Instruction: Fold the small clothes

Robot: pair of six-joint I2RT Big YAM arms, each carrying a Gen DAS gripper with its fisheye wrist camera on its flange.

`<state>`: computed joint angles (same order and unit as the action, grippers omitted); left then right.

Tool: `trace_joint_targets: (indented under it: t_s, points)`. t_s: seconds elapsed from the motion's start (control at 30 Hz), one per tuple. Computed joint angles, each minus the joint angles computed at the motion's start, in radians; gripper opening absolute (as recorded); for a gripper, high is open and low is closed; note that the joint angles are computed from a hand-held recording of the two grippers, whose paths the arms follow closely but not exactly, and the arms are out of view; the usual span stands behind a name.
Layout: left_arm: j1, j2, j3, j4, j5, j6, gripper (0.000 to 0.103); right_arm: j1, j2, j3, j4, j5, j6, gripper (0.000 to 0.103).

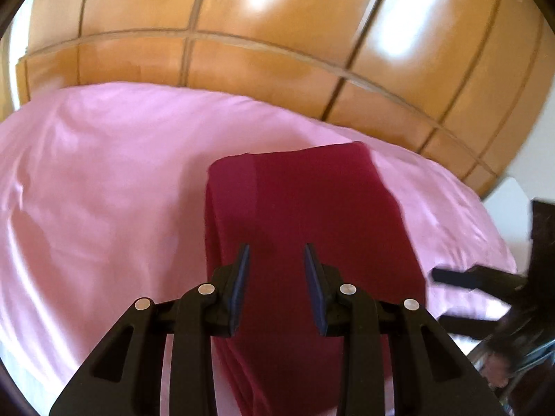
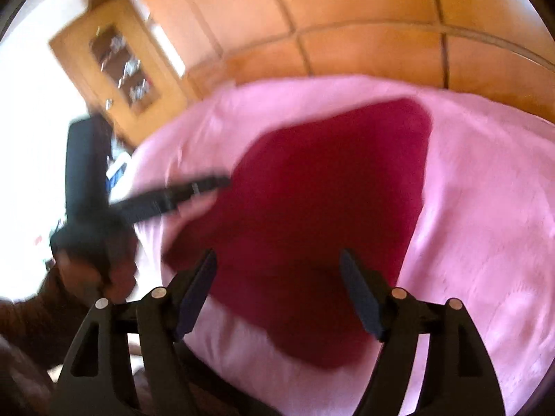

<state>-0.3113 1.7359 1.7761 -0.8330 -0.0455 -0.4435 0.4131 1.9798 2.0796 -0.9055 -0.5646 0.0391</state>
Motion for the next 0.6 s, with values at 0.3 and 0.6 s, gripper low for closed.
trace_joint_targets:
  t_s: [0.3,0.6]
  points:
    - [-0.019,0.044,0.027,-0.056,-0.094,0.045,0.031,-0.002,0.233,0.3,-0.171,0.106,0.035,0.08]
    - [-0.015,0.018,0.018,-0.054,-0.128,0.057,0.031,-0.029,0.135,0.148,-0.039,0.059,0.102,0.087]
